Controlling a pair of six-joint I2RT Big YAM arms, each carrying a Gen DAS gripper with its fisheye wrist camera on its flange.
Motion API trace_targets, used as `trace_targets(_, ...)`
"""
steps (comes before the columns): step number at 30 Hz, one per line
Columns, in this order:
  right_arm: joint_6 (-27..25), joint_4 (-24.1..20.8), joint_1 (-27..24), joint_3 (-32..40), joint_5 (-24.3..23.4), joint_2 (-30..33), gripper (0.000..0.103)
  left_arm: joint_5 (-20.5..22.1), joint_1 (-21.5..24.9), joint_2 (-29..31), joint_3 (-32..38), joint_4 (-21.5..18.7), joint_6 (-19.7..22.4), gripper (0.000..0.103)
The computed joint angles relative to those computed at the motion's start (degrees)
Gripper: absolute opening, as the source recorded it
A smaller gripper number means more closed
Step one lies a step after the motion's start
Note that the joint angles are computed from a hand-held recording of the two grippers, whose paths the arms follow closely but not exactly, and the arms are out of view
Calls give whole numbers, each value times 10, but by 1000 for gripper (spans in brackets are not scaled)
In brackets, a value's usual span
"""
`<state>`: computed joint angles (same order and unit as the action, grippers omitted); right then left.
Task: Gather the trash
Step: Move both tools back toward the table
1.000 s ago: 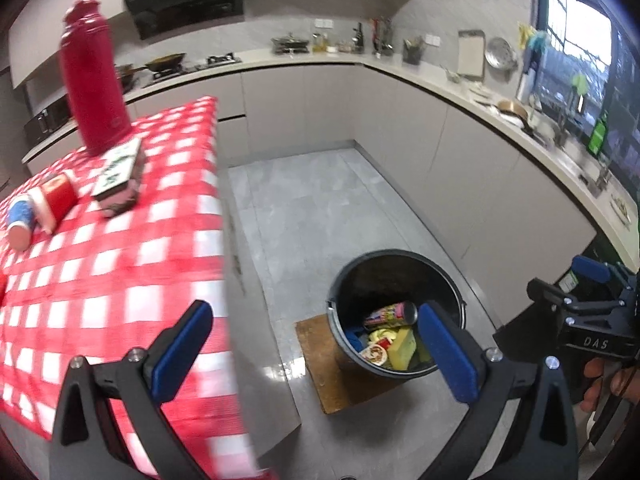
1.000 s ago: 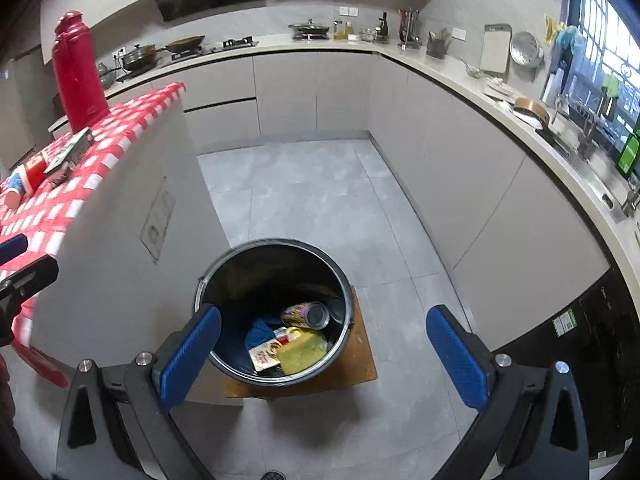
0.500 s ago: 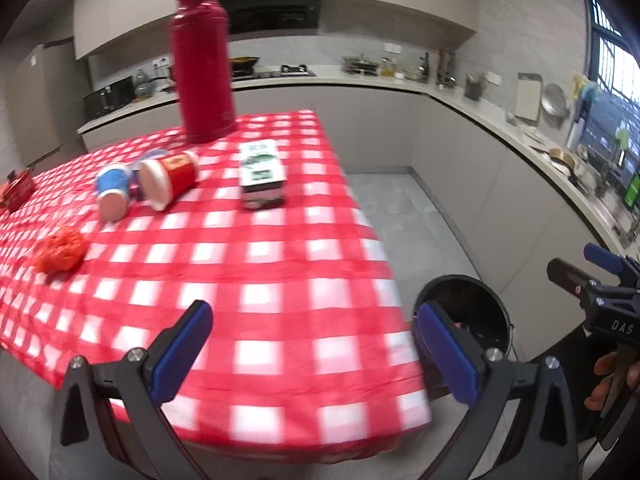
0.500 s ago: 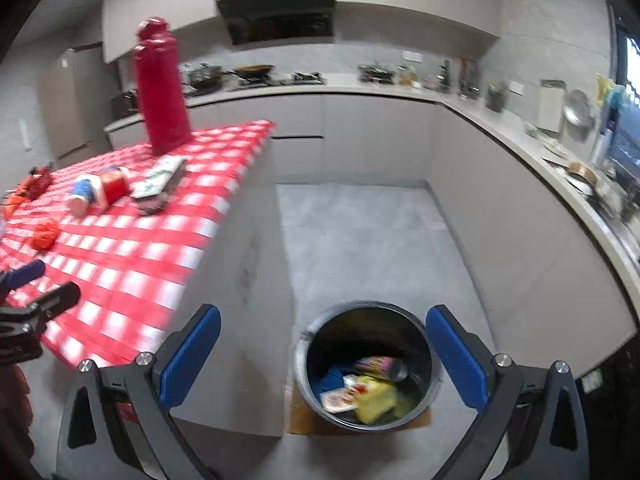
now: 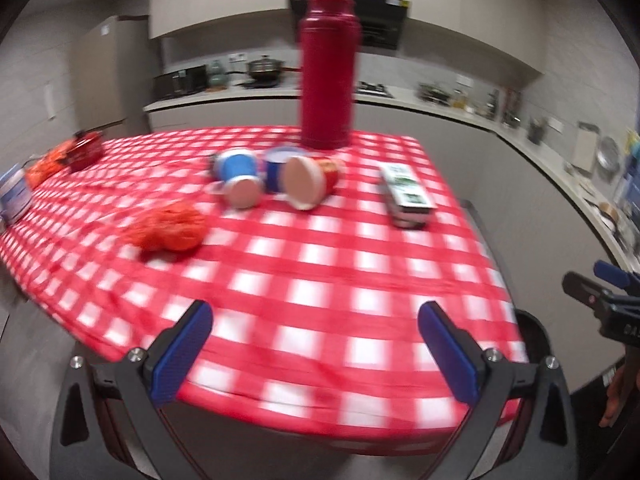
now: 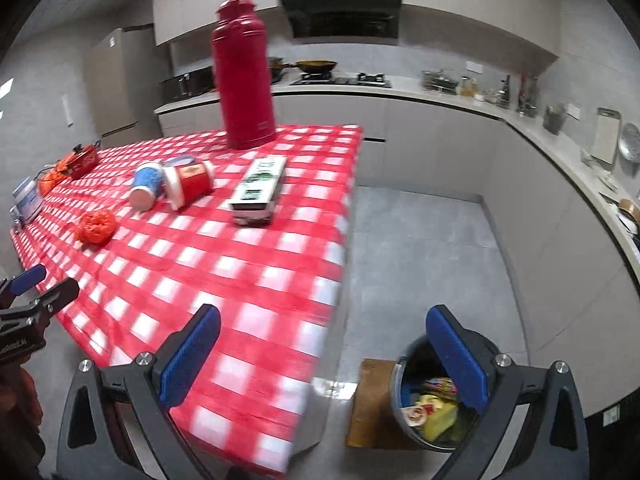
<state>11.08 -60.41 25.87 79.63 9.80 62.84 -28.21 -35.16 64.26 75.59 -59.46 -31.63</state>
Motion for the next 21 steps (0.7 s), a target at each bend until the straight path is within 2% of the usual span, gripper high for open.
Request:
trace_targets(3,1,0,33,23,9,30,103,17,51,-24,-21,12,9,103)
trace_targets(10,11,2,101,83,43,105,103,34,150,-40,-47,34,51,103)
trace_targets(12,16,3,112,101,49,125,103,56,181,-42,-52,47,64,102)
trace_targets(16,31,7,131,140,59,168,103,93,235,-28,-56,69,93,102)
trace_targets(21,45,-5,141,196,69,229,103,130,277,5,-51,88,123,102)
